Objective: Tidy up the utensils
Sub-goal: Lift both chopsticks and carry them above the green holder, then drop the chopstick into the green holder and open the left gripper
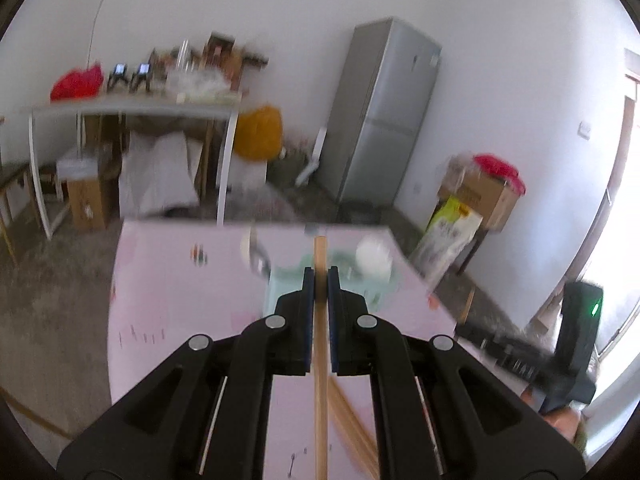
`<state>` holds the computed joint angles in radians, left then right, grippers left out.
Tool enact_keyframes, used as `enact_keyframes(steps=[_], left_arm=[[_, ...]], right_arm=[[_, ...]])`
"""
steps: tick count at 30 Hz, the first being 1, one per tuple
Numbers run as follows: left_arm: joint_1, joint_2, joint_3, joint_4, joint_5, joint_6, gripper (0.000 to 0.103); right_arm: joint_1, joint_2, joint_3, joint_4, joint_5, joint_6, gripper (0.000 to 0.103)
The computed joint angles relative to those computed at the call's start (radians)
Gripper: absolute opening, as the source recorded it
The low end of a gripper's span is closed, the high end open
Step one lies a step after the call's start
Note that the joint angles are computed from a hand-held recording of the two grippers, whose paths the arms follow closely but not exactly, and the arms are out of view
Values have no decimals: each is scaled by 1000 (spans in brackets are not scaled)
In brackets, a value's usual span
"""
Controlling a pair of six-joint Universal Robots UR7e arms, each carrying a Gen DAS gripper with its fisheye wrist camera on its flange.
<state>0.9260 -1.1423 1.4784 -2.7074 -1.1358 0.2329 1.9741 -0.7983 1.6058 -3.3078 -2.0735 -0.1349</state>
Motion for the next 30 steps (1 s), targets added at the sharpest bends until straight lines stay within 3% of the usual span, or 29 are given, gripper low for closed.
enact_keyframes(steps=[6,13,21,30], left_arm=[[-20,83,-143,-68,-42,31,5],[5,258,-386,-173,-151,-23,5],[42,509,-718,-174,-109,-60,5],[77,691,-944,-119,-73,-46,5]], right_arm=[[-4,-10,-9,-9,33,-6,6],[-10,-5,-51,29,47,-16,6],[-30,1,-85,87,69,3,6],[-47,-2,-102,111,81,21,6]])
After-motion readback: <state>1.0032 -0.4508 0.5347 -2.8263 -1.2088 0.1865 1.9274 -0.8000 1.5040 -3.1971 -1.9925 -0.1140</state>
